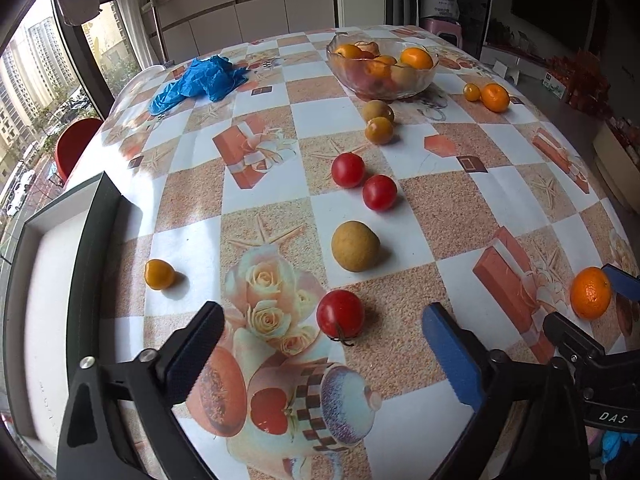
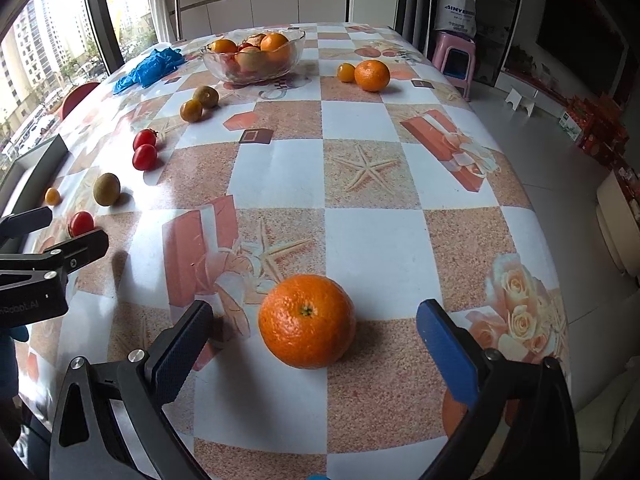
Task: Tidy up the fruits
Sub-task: 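Close the left gripper on the red tomato while the right gripper closes on the mandarin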
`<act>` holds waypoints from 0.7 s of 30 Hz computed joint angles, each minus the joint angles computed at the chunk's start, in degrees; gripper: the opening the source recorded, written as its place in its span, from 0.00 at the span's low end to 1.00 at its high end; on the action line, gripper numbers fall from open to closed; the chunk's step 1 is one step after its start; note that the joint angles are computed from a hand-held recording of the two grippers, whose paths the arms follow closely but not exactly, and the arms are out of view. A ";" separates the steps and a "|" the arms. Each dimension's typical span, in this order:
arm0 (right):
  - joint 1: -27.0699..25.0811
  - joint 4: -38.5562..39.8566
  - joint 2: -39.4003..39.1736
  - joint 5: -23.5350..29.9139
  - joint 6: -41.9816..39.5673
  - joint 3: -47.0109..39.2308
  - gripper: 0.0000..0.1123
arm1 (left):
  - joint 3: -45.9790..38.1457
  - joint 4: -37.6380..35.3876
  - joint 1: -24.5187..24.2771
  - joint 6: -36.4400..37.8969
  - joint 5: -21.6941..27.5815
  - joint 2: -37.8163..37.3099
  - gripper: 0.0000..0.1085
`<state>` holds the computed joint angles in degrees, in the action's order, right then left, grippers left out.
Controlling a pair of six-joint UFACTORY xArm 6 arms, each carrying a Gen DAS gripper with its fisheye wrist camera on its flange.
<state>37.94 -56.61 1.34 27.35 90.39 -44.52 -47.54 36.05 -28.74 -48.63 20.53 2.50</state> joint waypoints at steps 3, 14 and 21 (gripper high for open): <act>0.54 -0.26 0.36 -0.06 -0.46 -0.85 0.75 | -0.59 -5.68 -0.05 3.99 0.14 0.73 0.70; 0.02 1.32 -1.59 -4.62 -0.90 0.95 0.38 | 4.34 -16.37 0.78 13.43 -6.67 -3.21 0.22; 1.64 3.29 -2.77 -3.69 -2.74 0.32 0.38 | 9.34 -18.43 2.90 16.49 -8.57 -10.36 0.22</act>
